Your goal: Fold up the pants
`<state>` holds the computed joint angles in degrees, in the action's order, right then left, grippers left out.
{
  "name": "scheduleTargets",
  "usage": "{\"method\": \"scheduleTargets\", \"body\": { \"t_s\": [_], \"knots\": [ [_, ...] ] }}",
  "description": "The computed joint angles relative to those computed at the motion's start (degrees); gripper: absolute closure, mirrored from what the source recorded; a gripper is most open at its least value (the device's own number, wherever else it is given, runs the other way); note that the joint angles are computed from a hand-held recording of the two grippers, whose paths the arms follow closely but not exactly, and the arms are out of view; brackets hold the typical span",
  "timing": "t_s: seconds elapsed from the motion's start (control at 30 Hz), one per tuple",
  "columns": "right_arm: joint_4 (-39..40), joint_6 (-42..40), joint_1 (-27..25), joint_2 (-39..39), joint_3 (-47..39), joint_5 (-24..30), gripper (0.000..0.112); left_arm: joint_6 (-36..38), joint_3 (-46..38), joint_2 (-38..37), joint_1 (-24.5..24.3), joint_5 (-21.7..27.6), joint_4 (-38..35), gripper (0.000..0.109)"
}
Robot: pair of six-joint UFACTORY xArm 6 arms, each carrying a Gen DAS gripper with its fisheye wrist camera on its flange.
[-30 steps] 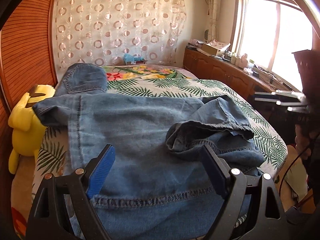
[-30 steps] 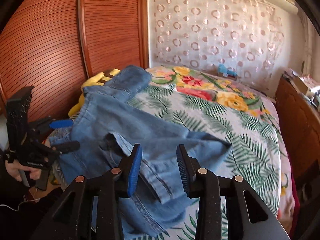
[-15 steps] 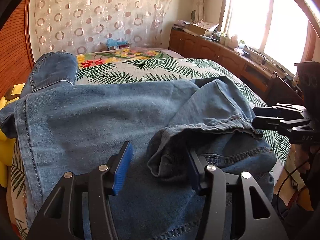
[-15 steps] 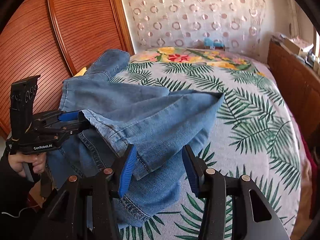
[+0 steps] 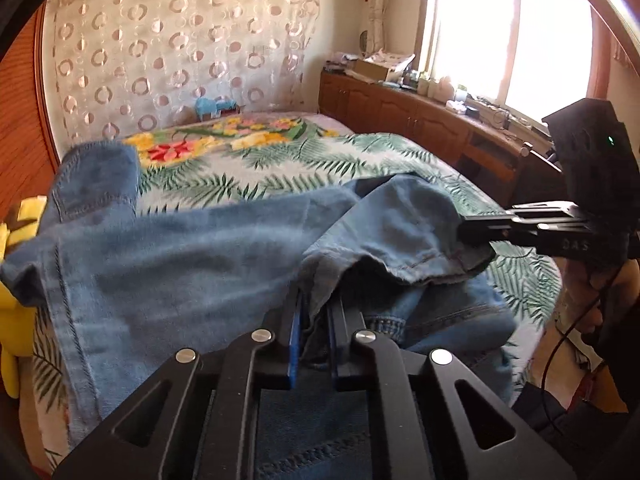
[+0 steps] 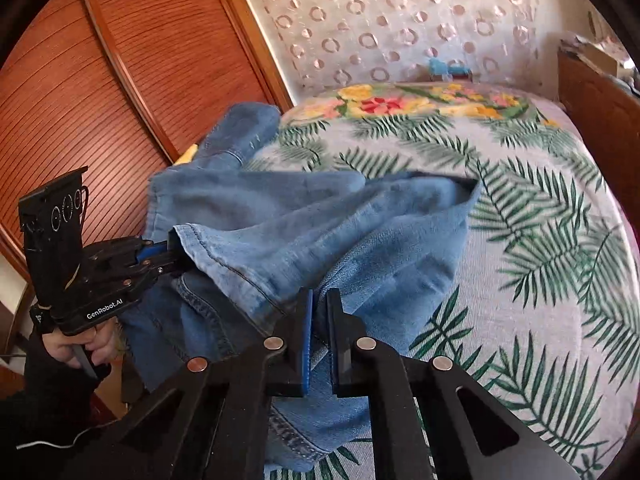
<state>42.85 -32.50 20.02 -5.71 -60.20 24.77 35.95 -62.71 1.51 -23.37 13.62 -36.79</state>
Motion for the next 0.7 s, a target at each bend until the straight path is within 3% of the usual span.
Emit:
{"method": "scheduleTargets", "body": {
  "t_s": [0.2, 0.27, 0.5, 0.7],
  "knots": [
    [3.41, -4.75, -1.50, -4.27, -1.21, -2.22, 0.108, 3.37, -0.27, -6.45, -1.31, 3.65, -2.75, 0.097],
    [3.16, -6.27, -2.35, -5.33, -2.68, -1.59, 0.109, 1.13, -0.36, -8.35, -2.12, 3.00, 0.40, 0.098],
    [0.61, -8.16, -1.78, -6.16, -7.52, -2.87, 0.111, 0.29, -1.09, -11.65, -2.81, 1.72, 0.32, 0.098],
    [1.15, -10.97, 1.01, -3.16, -11.95, -3.12, 0.111, -0.14, 3.01, -16.53, -1.40, 0.38, -0.65, 0.098]
  ]
}}
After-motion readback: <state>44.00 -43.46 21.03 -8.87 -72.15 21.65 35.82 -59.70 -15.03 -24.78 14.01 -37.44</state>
